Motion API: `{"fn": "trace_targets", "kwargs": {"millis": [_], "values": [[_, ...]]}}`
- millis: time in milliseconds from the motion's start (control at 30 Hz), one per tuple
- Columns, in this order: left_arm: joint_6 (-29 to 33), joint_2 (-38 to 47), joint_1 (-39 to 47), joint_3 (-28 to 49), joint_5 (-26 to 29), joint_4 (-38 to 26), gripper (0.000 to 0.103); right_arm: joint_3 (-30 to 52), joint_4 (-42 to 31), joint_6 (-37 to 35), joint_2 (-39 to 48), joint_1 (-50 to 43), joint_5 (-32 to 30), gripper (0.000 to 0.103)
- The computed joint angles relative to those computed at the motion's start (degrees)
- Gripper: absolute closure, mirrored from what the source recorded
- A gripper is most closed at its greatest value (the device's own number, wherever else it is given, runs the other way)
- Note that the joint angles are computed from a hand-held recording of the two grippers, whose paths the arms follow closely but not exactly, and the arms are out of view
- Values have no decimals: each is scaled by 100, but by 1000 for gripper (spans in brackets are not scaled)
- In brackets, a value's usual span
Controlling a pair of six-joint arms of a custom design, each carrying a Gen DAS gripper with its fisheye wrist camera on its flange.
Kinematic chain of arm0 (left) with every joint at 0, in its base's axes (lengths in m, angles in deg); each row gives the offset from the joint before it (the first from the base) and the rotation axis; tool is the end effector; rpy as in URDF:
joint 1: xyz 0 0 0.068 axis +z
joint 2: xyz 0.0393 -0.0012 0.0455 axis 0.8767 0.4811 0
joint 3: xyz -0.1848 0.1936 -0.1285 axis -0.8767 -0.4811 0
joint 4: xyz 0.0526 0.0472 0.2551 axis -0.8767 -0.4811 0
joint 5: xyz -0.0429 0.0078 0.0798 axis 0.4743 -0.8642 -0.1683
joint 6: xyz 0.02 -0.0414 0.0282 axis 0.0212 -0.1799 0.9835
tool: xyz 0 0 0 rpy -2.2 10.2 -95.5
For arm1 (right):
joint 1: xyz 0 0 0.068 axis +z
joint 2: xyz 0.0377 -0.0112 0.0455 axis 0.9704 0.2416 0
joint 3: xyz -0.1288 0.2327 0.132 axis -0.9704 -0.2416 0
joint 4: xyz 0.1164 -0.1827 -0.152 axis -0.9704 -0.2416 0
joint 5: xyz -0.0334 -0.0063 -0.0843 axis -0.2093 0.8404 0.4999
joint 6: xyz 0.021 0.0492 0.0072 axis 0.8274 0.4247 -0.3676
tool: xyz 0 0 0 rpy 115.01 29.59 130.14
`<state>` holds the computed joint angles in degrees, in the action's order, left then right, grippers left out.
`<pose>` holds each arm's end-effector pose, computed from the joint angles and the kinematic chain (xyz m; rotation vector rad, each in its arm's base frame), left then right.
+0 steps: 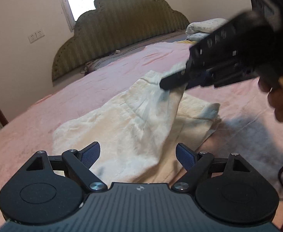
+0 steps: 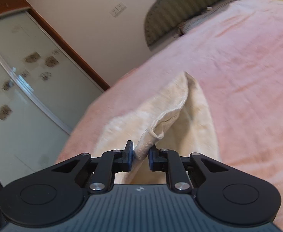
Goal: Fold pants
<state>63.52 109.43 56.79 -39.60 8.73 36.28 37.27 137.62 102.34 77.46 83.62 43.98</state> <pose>0.2204 -0.0250 0.1313 0.7465 1.9860 0.0265 0.2470 0.0458 0.1030 0.2862 2.0217 0.8663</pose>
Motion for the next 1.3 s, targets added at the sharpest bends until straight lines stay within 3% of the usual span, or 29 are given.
{"fn": "trace_targets", "kwargs": {"millis": [100, 300, 367, 433, 467, 500, 567, 633, 733, 800, 967, 1000, 1067, 1133, 1200, 1267, 1300], "values": [[75, 279, 164, -171, -298, 599, 15, 32, 229, 187, -178, -111, -238, 89], [-344, 414, 1559, -107, 133, 652, 18, 41, 590, 370, -11, -179, -285, 89], [-622, 347, 2044, 228, 607, -37, 32, 23, 676, 393, 116, -183, -245, 89], [-771, 313, 2292, 651, 1056, -977, 62, 14, 761, 443, 273, -166, -205, 89], [-801, 264, 2320, 804, 1218, -1339, 67, 17, 779, 481, 332, -153, -171, 89], [-786, 178, 2315, 805, 1267, -1412, 76, 31, 753, 516, 367, -165, -162, 89], [-637, -95, 2112, 566, 1066, -1162, 82, 22, 705, 538, 312, -165, -129, 89], [-474, -467, 2107, 302, 1196, -1120, 87, -78, 560, 386, 4, -120, 25, 89], [-123, -641, 2190, 293, 1489, -1383, 87, -293, 314, 59, -464, -146, 162, 89], [172, -394, 2032, 287, 1369, -1287, 87, -372, 60, -113, -514, -155, 302, 89], [682, 246, 1785, 298, 936, -985, 85, -349, 340, 67, 776, 21, 624, 90], [789, 218, 1841, 341, 994, -1070, 72, -300, 345, 86, 911, 24, 579, 90], [1053, 68, 2046, 518, 1255, -1519, 65, -253, -130, -181, 566, 14, 561, 88], [1252, -46, 2310, 621, 1530, -1787, 42, -207, -999, -552, -166, 59, 722, 81], [1462, -332, 2675, 659, 1979, -2242, 36, -273, -1557, -837, -804, 119, 1072, 68], [1575, -391, 2968, 969, 2510, -2900, 33, -354, -1922, -984, -1364, 361, 2098, 50], [1468, -388, 2999, 1128, 2669, -3126, 31, -339, -2008, -1118, -1520, 571, 2803, 50]]}}
